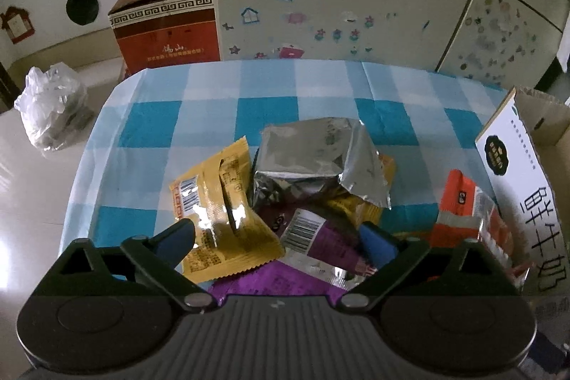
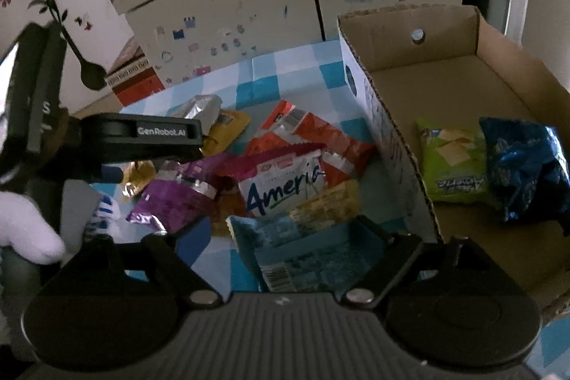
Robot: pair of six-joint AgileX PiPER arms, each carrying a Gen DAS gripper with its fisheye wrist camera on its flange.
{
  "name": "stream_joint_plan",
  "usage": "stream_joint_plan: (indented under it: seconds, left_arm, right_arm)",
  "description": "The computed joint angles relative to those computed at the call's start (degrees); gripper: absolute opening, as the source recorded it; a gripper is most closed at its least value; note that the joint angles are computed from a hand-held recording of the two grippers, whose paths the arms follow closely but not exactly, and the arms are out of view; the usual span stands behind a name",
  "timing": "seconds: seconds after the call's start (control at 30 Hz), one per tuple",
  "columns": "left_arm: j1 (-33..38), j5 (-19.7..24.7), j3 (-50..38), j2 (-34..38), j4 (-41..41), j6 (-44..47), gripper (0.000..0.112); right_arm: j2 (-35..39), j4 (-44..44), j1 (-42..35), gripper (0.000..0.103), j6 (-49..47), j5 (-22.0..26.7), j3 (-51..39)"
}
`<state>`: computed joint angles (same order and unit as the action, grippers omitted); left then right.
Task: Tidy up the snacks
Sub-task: 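Withdraw both tools from the box back over the snack pile, then reach the left tool to the purple bag while the right tool reaches the pale blue bag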
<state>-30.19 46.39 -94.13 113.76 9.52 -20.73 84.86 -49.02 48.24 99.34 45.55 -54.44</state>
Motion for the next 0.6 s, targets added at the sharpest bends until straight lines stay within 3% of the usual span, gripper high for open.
stream_joint_plan:
  seconds: [0.33, 0.53, 0.6]
  left_arm:
    - [2.9, 1.6, 5.7, -4.2, -1.8, 5.7, 0.101]
    - [5.7, 2.6, 9.2, -8.0, -4.1, 11.0, 0.101]
    - [7.3, 3.1, 10.0, -9.1, -5.3, 11.6, 0.101]
  right_arm:
    - [-0.9, 5.3, -1.9, 0.088, -6.2, -9.0, 1.6]
    - [-2.6, 19.7, -4.7, 0.088, -22.1, -18.8, 2.9]
    - [-2.5, 20.6, -4.1, 0.088, -24.7, -18.1, 2.0]
